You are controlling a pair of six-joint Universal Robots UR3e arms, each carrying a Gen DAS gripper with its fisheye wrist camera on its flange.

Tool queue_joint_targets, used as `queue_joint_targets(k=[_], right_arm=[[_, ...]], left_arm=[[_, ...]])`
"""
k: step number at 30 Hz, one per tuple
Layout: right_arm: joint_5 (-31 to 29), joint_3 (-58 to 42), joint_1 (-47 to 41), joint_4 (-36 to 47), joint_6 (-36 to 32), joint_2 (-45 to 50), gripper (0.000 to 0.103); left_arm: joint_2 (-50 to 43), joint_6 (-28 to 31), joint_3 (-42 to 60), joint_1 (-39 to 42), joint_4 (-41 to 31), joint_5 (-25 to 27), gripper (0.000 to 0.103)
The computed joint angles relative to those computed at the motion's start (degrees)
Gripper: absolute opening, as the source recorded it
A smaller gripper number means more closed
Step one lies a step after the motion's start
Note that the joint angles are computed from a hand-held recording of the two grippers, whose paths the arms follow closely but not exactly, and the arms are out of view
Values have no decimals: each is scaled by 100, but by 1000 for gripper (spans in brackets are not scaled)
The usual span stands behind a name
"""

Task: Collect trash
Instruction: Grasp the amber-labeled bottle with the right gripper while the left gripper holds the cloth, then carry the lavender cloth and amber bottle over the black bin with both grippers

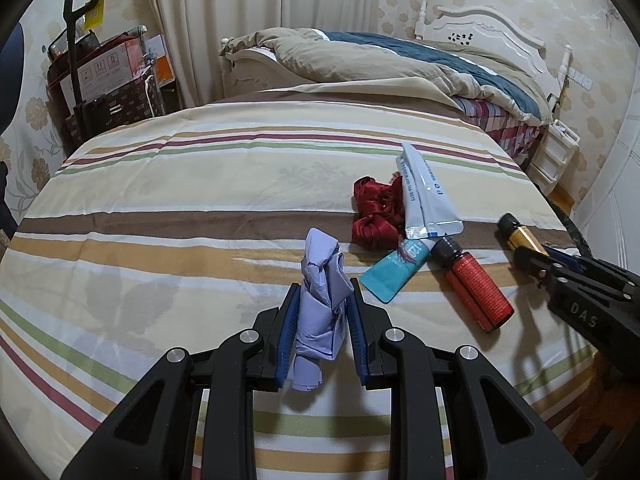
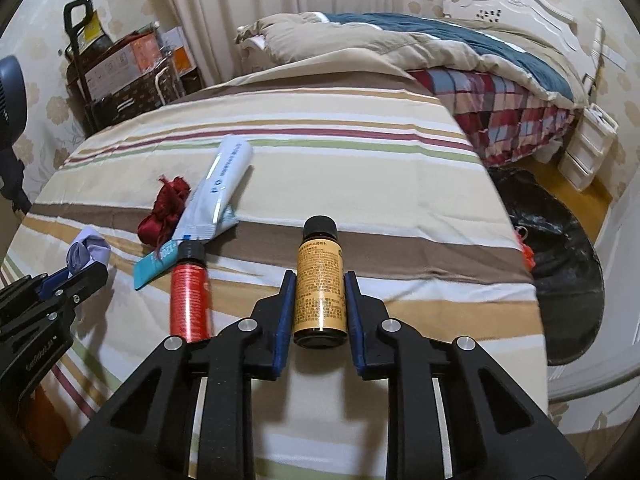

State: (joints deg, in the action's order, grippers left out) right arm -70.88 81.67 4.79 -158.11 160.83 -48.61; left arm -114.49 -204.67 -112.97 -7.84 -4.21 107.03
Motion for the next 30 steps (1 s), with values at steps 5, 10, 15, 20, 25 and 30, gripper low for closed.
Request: queue_joint_targets(k=[5, 10, 15, 20, 25, 30], right_arm=[[150, 262, -288, -164, 77, -186, 23], [291, 427, -576, -284, 140, -332, 23], [397, 543, -909, -452, 235, -465, 23], [441, 450, -1250, -561, 316, -456, 23], [387, 106, -1544, -594, 451, -280, 23], [301, -463, -1749, -527, 568, 76, 23]], left_arm=[[-22, -18, 139, -109, -45, 54, 26], [-142, 12, 472, -289, -158, 115, 26], [-401, 124, 1107, -500, -399, 122, 26], [-874, 284, 2135, -780, -772, 65, 26], [-1552, 476, 3482, -1024, -1288, -17, 26], [-2429, 590, 5181, -1260, -2003, -146, 26]])
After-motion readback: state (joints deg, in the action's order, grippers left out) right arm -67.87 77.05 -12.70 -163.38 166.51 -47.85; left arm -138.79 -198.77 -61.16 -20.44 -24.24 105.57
